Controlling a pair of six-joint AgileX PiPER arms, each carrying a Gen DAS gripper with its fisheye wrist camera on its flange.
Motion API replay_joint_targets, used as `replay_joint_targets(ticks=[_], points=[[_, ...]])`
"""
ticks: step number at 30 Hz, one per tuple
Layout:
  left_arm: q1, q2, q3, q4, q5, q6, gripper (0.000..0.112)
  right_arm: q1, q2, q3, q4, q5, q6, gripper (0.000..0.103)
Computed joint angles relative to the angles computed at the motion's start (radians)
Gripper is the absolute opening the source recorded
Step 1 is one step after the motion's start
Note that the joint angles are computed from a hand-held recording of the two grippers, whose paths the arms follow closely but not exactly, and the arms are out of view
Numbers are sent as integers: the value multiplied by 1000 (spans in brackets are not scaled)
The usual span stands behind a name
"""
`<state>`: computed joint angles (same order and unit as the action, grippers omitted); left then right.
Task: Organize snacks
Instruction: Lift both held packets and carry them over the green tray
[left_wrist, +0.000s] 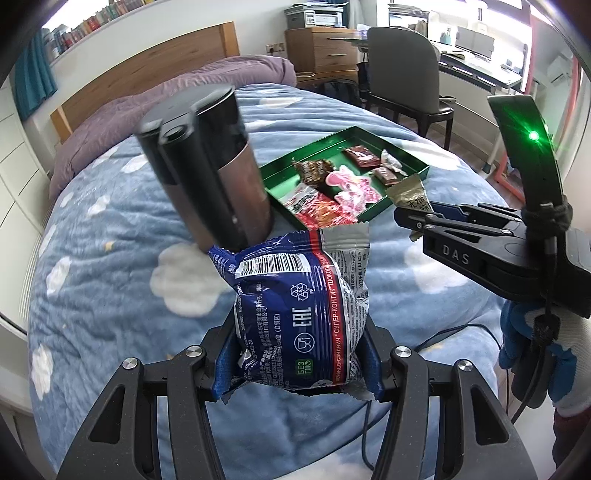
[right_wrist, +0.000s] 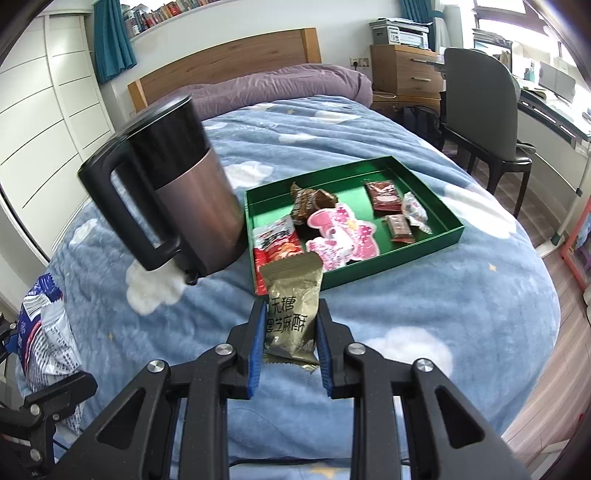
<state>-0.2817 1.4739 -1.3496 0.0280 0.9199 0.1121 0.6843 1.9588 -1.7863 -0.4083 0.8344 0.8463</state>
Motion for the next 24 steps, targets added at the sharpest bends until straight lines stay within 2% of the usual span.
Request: replay_joint_targets(ticks=[15, 21, 24], points=[[-108, 161, -165, 72, 7, -71, 50, -136, 24, -6, 66, -52, -105, 3], [-112, 311, -349, 32, 39, -53, 50, -195, 107, -113, 116, -40, -182, 3], [-113, 422, -498, 30, 70, -58, 50, -227, 185, -237, 142, 1, -241, 3]])
